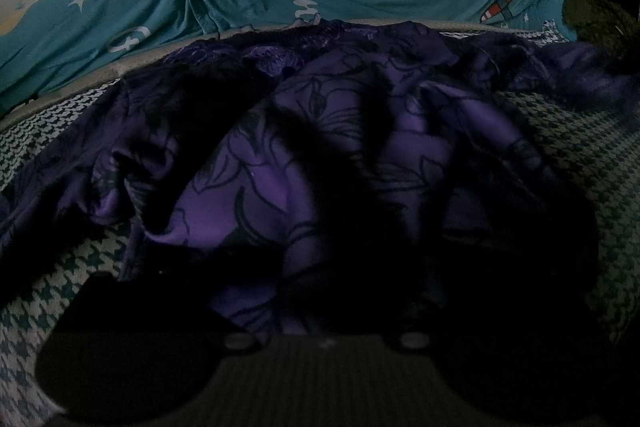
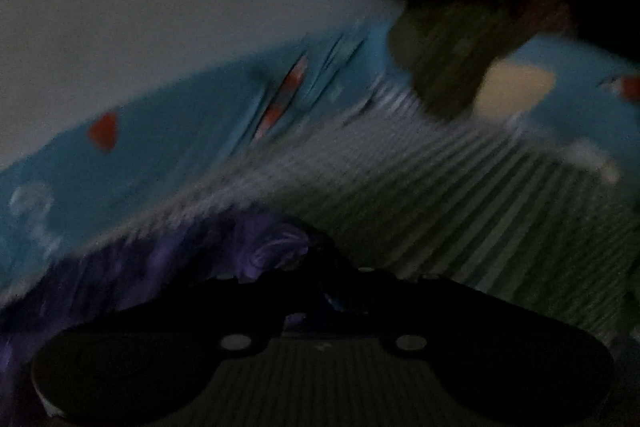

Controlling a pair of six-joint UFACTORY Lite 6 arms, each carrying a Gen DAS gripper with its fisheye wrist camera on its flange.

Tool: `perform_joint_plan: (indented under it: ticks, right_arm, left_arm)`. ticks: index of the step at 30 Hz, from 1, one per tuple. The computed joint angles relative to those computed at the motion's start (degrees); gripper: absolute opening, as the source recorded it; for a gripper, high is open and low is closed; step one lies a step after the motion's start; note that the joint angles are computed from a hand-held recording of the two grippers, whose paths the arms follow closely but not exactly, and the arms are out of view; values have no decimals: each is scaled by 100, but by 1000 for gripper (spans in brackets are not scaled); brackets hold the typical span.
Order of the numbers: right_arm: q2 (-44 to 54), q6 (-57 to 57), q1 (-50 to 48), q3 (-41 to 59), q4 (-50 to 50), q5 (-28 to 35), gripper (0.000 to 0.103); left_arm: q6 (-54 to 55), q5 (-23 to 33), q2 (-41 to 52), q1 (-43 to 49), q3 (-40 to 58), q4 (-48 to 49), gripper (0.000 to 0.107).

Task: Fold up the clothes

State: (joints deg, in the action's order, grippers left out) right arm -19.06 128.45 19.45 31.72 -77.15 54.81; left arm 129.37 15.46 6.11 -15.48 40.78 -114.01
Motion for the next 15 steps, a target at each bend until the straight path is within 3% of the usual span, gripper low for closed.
perform_joint_plan:
  ticks: [3, 6, 15]
  right_arm:
    - [-274, 243, -132, -62, -48, 491, 9]
    - [-555, 393, -554, -154, 113, 566, 12]
    - [-1277, 526, -2507, -692, -231, -1390, 19]
  left_arm:
    - [86, -11, 16, -14, 0, -76, 103]
    - [220, -41, 27, -44, 0, -201, 103]
    - [605, -12, 17, -45, -70, -460, 103]
